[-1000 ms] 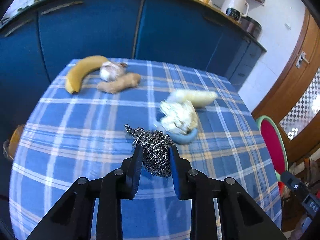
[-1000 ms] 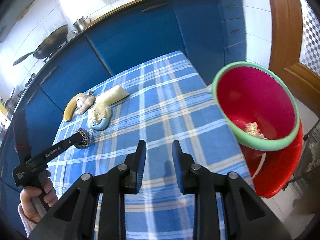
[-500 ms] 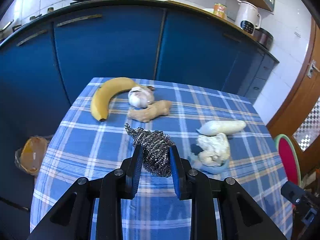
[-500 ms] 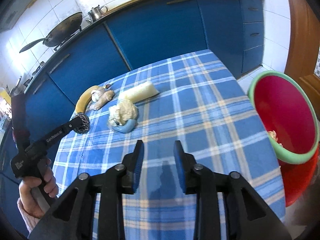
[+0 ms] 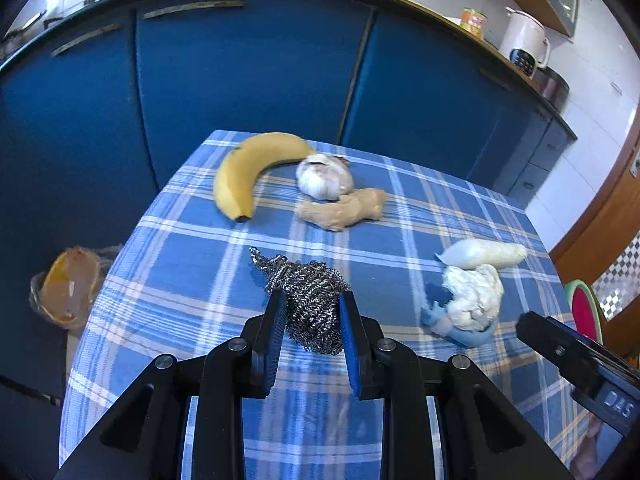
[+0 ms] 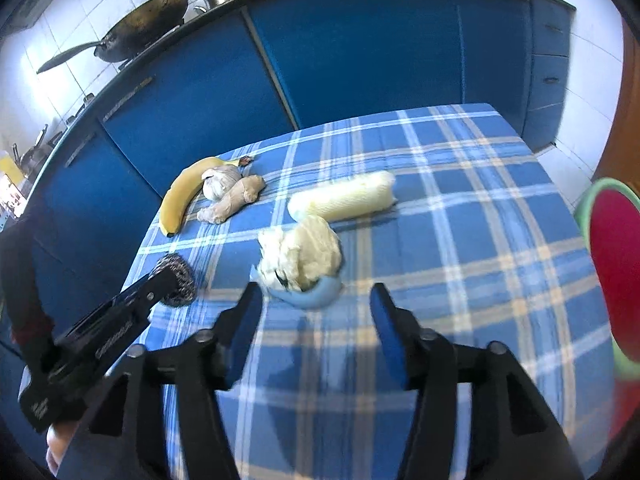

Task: Collect trash
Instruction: 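Grasp the white crumpled bag on the blue dish with the right gripper while the left holds the scrubber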

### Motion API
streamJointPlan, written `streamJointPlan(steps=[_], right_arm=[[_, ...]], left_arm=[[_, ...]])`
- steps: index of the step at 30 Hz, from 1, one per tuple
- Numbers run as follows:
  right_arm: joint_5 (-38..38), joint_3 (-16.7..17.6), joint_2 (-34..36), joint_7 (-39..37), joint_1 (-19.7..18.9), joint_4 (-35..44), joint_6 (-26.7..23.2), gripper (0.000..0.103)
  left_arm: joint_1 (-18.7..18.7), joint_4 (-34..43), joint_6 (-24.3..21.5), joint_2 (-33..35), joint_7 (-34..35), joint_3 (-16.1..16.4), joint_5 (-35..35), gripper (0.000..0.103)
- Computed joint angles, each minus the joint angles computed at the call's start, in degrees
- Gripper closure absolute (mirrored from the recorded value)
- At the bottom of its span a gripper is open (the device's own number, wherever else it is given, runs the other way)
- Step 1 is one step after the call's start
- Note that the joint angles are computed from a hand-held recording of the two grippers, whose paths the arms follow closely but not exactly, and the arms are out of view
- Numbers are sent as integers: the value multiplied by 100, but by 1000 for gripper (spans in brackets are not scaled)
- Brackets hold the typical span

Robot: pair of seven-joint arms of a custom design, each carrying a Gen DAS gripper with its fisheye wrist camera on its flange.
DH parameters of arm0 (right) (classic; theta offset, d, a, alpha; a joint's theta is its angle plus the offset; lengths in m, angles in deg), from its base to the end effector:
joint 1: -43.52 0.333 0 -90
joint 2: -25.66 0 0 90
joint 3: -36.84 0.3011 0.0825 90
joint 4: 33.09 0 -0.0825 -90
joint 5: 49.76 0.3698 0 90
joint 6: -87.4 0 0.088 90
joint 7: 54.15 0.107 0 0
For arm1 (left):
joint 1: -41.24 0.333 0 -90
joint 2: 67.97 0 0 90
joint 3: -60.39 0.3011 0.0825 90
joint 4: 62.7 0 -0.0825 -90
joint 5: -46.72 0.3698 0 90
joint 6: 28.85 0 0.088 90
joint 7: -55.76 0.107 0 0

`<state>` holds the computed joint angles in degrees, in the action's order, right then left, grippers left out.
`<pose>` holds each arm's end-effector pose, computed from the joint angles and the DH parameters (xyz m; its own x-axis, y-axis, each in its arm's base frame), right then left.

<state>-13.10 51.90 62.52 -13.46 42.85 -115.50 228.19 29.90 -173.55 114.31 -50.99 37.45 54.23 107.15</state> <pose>0.7166 0.1408 0.3600 0.6186 -0.7304 -0.2894 -0.7115 -0.3645 -0.6008 0.5914 -0.1885 0.3540 0.6606 -0.7288 0.1800 -0.4776 -0.5930 -0.6483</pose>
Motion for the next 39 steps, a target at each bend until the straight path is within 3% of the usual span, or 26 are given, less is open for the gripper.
streamJointPlan(steps=[8, 15, 20, 22, 32, 39], right_arm=[[-613, -82, 472, 359, 393, 555, 24, 40], [-893, -7, 710, 603, 420, 820, -26, 41], [-858, 119, 694, 490, 329, 744, 36, 60], [-798, 160, 647, 416, 287, 662, 71, 63], [335, 510, -80, -638, -232, -214, 171, 66], [1215, 292, -630, -1227, -344, -687, 7, 66]], left_arm=[[75, -214, 181, -117, -275, 29, 135, 76], [112, -254, 299, -118, -287, 20, 142, 76], [101, -214, 318, -84, -231, 10, 123, 76], [79, -209, 316, -90, -224, 5, 142, 76], [-51, -162, 175, -201, -174, -55, 257, 76], [-140, -142, 57, -295, -199, -125, 309, 76]])
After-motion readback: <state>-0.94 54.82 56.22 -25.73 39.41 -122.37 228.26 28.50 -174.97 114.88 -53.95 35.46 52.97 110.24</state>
